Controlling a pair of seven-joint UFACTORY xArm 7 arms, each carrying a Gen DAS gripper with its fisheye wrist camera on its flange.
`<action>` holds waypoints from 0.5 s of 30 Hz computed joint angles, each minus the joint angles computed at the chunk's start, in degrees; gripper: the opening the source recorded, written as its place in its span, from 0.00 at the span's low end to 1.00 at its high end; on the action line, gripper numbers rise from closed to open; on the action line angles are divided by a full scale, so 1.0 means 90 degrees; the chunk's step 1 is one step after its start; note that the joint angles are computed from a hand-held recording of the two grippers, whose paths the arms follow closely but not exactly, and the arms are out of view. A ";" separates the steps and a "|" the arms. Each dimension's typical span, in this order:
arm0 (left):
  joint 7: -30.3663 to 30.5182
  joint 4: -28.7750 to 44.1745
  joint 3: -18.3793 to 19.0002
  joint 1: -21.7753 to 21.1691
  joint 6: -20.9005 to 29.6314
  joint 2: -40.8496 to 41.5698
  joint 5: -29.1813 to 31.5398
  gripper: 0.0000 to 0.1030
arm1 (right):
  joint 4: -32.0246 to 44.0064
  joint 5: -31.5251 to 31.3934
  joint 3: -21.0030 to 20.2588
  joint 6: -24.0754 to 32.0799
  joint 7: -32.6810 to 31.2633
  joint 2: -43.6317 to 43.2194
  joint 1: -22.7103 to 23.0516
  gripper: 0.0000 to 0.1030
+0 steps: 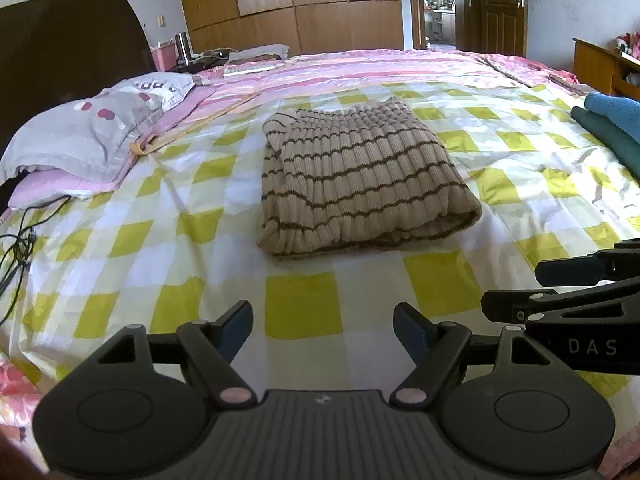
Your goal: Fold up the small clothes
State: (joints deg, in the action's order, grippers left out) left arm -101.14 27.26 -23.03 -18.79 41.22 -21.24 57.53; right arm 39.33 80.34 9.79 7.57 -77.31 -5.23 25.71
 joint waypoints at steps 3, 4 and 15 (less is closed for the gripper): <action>-0.0059 -0.0033 -0.0006 -0.0034 -0.0034 -0.0030 -0.0078 0.80 | -0.0097 0.0230 -0.0004 -0.0008 -0.0205 -0.0088 0.0016 0.53; -0.0077 -0.0049 -0.0004 -0.0040 -0.0057 -0.0047 -0.0103 0.80 | -0.0122 0.0288 -0.0004 -0.0005 -0.0259 -0.0112 0.0018 0.53; -0.0119 -0.0094 -0.0105 -0.0043 -0.0046 -0.0091 -0.0190 0.80 | -0.0240 0.0401 0.0015 -0.0016 -0.0365 -0.0233 0.0022 0.53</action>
